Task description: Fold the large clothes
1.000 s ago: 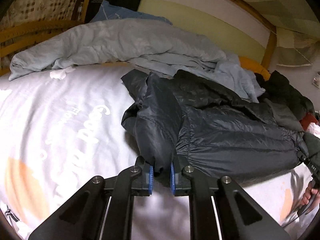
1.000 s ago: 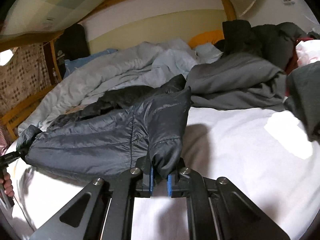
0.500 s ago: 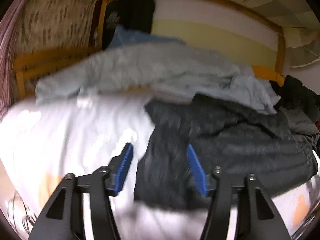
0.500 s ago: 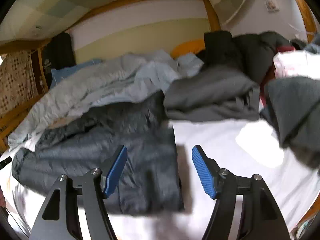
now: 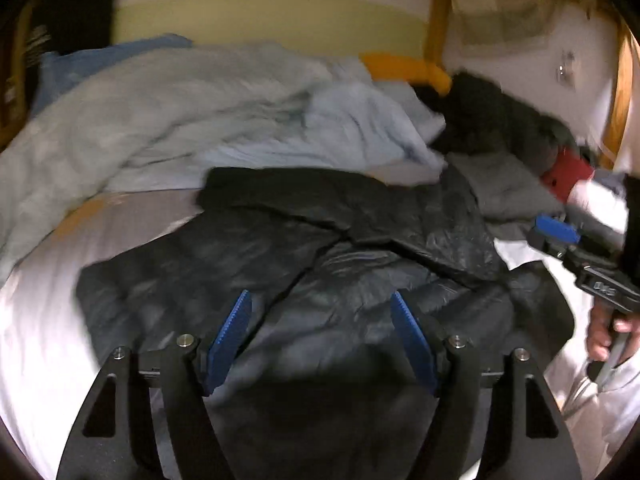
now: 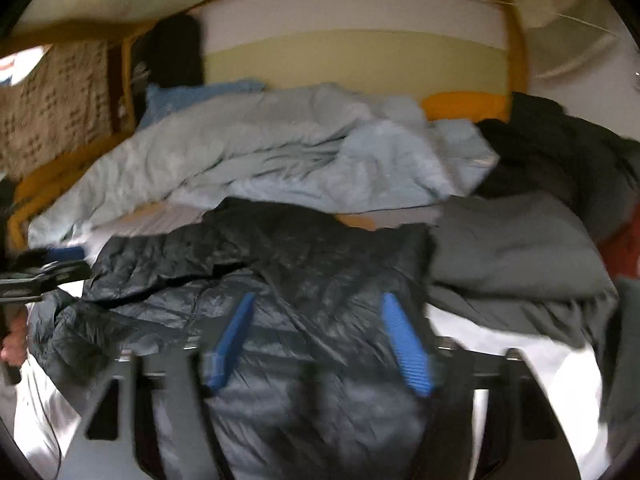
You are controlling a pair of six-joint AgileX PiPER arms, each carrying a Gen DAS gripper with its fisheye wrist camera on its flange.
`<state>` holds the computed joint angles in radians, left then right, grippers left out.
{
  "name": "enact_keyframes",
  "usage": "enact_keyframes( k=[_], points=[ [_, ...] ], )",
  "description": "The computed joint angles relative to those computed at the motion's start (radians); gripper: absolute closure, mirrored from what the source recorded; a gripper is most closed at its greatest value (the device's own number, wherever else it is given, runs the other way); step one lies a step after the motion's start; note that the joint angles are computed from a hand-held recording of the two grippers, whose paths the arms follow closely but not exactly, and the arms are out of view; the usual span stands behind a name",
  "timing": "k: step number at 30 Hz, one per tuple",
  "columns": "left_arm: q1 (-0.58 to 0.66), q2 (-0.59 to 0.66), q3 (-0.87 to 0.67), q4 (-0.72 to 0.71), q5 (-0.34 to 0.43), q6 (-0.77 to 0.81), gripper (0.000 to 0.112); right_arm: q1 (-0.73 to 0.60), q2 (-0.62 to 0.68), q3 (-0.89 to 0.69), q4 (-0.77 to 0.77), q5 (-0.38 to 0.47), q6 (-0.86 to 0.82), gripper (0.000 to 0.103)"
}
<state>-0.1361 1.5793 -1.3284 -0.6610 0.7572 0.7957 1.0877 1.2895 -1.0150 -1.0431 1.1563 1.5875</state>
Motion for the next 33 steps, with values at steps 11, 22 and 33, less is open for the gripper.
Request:
enact_keyframes(
  k=[11,22,33],
  points=[
    [-0.267,0.673,-0.861,0.55,0.286,-0.524,0.044,-0.274,0.048,0.039,0.115,-0.299,-0.127,0.053],
    [-0.252,0.46,-0.52,0.419,0.078,-0.364,0.111,-0.367,0.081,0.007,0.203,-0.34,-0.326,0.053],
    [-0.216,0.332,-0.315,0.154,0.312,-0.111,0.111,-0.454,0.303,-0.149,0.455,-0.359,-0.607,0.045]
  ],
)
